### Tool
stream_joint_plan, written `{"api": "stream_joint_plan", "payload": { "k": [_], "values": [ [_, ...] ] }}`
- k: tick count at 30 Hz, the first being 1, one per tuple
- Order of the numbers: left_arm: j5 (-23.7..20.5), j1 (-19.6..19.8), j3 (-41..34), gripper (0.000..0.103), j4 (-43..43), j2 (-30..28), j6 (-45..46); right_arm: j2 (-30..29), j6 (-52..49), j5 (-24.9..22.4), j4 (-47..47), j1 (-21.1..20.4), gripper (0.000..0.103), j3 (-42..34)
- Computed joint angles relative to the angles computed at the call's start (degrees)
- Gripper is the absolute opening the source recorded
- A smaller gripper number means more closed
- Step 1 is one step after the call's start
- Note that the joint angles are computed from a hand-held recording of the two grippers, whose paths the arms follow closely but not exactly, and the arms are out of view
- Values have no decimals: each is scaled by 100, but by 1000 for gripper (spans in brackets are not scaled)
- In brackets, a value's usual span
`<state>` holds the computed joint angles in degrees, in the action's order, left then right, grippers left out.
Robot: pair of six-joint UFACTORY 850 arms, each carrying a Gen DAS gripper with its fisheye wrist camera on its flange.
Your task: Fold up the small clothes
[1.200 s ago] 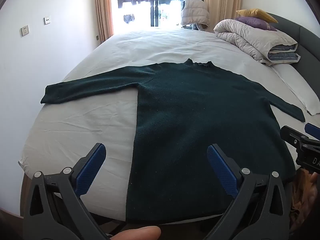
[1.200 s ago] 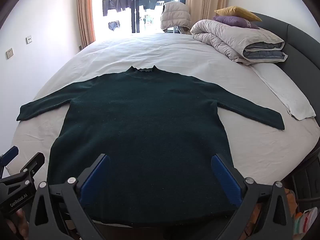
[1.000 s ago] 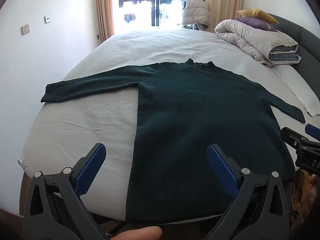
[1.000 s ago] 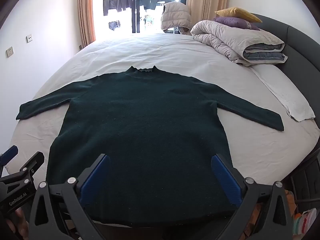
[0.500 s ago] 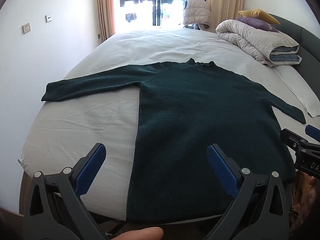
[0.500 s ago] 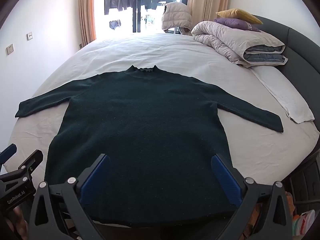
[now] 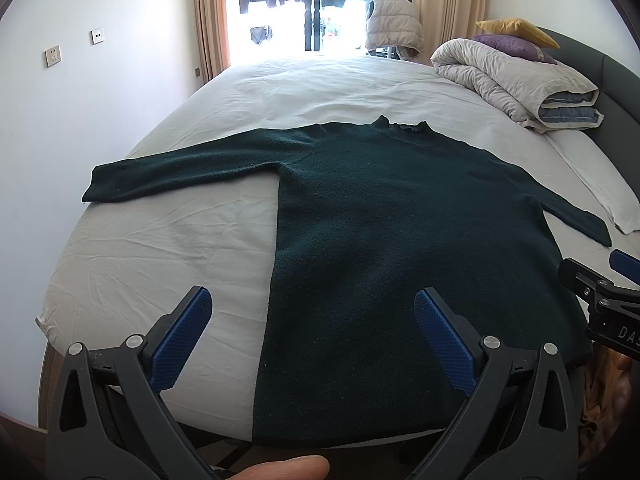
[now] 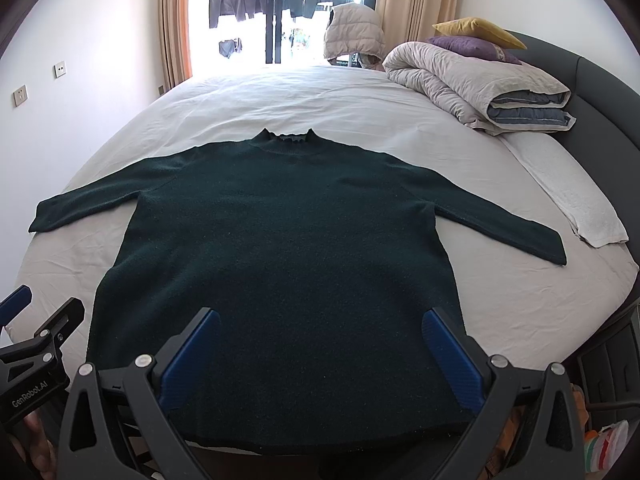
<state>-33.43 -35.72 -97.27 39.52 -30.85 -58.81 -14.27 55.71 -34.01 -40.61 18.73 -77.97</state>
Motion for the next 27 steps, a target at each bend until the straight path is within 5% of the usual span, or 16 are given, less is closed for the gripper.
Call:
{"api": "stream_joint_plan", "payload": {
  "k": [27],
  "values": [
    [16,15,105,103,58,45,-55,2,13,90,75,-30,103,91]
  ]
}}
